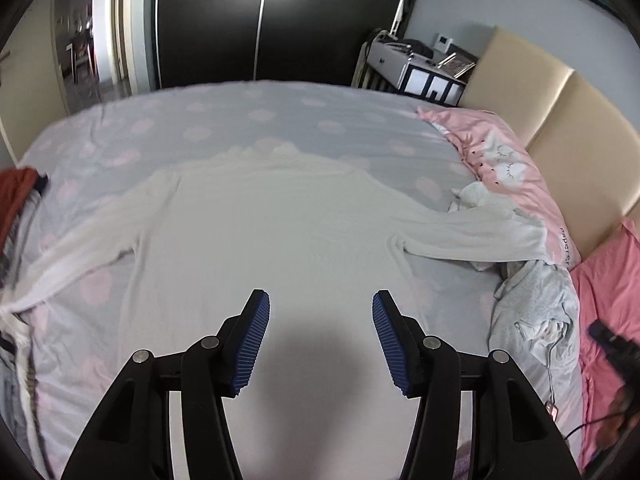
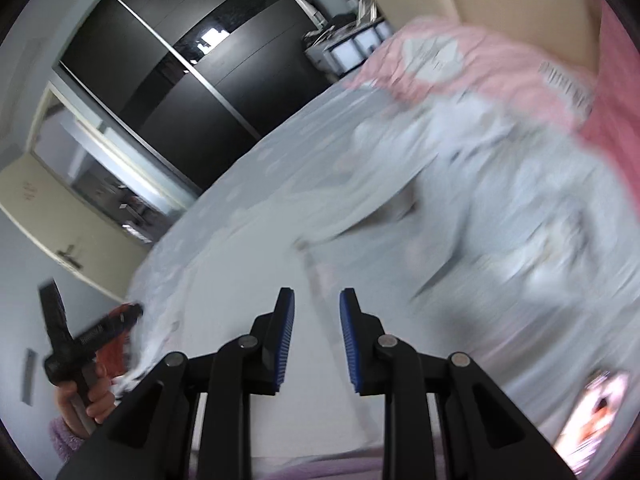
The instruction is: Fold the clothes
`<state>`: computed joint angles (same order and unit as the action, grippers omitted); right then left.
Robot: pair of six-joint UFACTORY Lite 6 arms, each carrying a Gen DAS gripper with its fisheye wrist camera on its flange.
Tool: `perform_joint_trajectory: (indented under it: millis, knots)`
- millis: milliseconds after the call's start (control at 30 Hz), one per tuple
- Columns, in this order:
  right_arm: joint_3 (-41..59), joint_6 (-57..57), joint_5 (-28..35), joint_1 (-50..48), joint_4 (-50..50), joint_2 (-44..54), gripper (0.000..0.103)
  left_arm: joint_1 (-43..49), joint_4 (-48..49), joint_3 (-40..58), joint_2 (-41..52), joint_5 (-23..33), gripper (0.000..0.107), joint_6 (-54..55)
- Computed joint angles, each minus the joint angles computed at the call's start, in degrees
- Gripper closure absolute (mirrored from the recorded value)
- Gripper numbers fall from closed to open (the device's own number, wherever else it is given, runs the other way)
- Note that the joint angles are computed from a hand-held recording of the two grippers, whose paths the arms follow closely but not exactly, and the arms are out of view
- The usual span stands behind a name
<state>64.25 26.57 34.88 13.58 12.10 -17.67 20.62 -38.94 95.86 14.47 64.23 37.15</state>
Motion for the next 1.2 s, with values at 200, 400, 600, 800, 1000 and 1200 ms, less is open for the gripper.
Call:
perform_joint_trajectory:
  millis: [200, 400, 600, 800, 1000, 1200]
  knots:
    - [17.52, -20.18, 14.44, -18.27, 3.61, 10.07, 0.076, -1.77, 2.07, -2.11, 7.71, -4.68, 0.051, -0.82]
    - [27.37, -25.02, 20.21, -32.07, 4.99, 22.21, 0.075, -2.6, 2.0, 1.27, 13.53, -7.32, 0.051, -2.06]
    - [28.68, -28.08, 21.55, -44.05, 14.11, 31.05, 0.075, -2.19, 2.38, 8.24, 20.56, -7.71, 0.051, -5.35]
    - [34.21, -30.25, 19.97, -47.18, 17.18, 38.5, 0.075, -2.72, 6.43, 12.03, 25.86, -8.42, 0.051, -10.01]
    - [43.77, -29.37, 20.45, -46.83, 19.64, 49.12, 0.075, -4.48, 9.16, 12.85, 27.59, -9.68, 0.051, -12.28]
    - [60.21, -28.52, 22.6, -41.14, 19.05, 62.4, 0.075, -5.94, 11.72, 13.58, 28.81, -10.76, 0.051, -13.68]
